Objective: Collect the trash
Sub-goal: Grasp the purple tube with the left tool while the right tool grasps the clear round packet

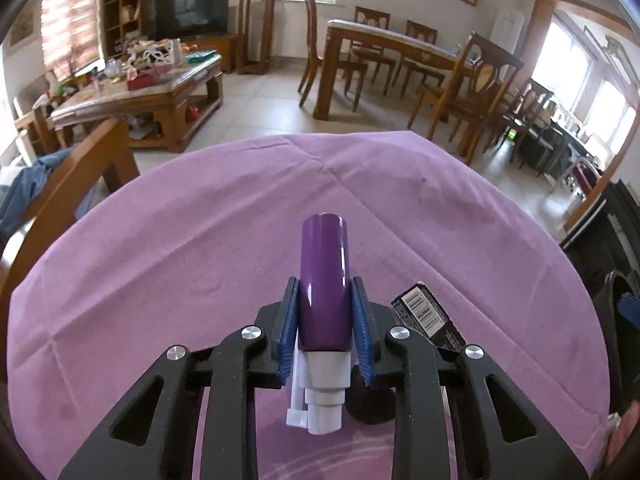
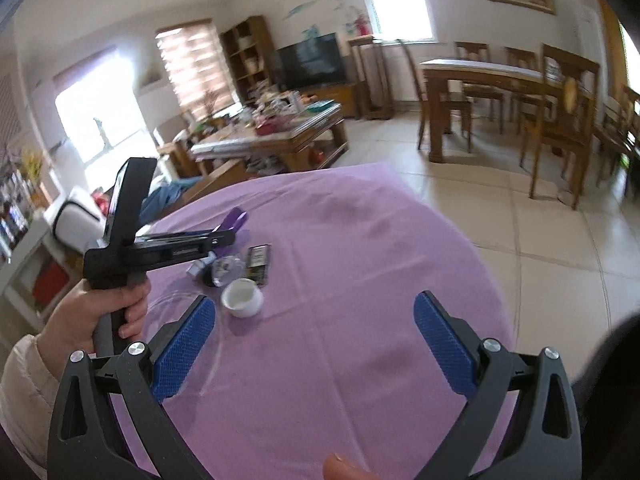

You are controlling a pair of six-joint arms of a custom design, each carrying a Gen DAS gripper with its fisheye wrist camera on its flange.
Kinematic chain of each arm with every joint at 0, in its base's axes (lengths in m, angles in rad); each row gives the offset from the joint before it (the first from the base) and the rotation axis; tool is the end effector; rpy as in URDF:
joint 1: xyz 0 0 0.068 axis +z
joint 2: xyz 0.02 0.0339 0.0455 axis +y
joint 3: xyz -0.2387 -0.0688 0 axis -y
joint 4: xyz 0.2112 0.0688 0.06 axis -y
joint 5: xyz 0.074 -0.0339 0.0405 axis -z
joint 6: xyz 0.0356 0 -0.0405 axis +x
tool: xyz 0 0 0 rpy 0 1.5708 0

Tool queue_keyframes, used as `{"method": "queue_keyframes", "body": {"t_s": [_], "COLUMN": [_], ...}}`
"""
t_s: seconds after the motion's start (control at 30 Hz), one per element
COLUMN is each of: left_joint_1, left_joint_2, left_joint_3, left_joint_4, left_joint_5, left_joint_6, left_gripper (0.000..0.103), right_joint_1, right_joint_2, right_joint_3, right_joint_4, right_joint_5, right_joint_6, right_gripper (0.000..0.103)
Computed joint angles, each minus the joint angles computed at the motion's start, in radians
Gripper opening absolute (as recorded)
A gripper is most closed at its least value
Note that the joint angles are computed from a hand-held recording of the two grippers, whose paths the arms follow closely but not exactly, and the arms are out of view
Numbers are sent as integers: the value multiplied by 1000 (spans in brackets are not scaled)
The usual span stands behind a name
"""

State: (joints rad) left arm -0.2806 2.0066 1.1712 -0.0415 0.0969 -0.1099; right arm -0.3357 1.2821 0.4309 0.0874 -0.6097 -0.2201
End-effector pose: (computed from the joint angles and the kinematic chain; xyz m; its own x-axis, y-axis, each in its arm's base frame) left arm 0.3612 -0.1077 0.1294 -0.7710 0.1086 -0.6275 0.2520 0.9569 -0.1441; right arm 0.2058 -0.0502 0.1517 -0.6110 0.0236 -0.7913 -0.2601 0.9381 0.2288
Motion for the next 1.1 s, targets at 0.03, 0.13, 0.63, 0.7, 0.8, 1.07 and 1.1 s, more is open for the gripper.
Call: {"method": "queue_keyframes", "body": {"t_s": [0.03,0.13,0.63,0.7,0.8,1.07,1.1], "left_joint_1": [0,35,187,182,180,192,191], "left_joint_2": [3,-30,-200,-223,-236,-226,-227], "left_joint_3": [2,-35,-183,-204,-215,-212,-214], "left_joint_4": [3,41,135,138,141,145,147], "left_joint_5": [-2,25,84,85,94,112,113], "left_joint_6": [-8,-29,-118,-126,-119,-107,-106], "left_gripper": [25,25,25,25,25,25,25], "right_joint_1": [54,199,574,595,619,590,576], "right_joint_2": [18,92,537,544,533,462,426], "right_joint_3": [17,88,466,457,437,365,339], "right_joint_4": [7,2,-60,-34,-21,7,20], "right_joint_5": [32,122,415,459,486,417,393], "right_joint_6": [10,16,34,24,8,50,61], "right_gripper": [96,85,76,69,53,52,52]}}
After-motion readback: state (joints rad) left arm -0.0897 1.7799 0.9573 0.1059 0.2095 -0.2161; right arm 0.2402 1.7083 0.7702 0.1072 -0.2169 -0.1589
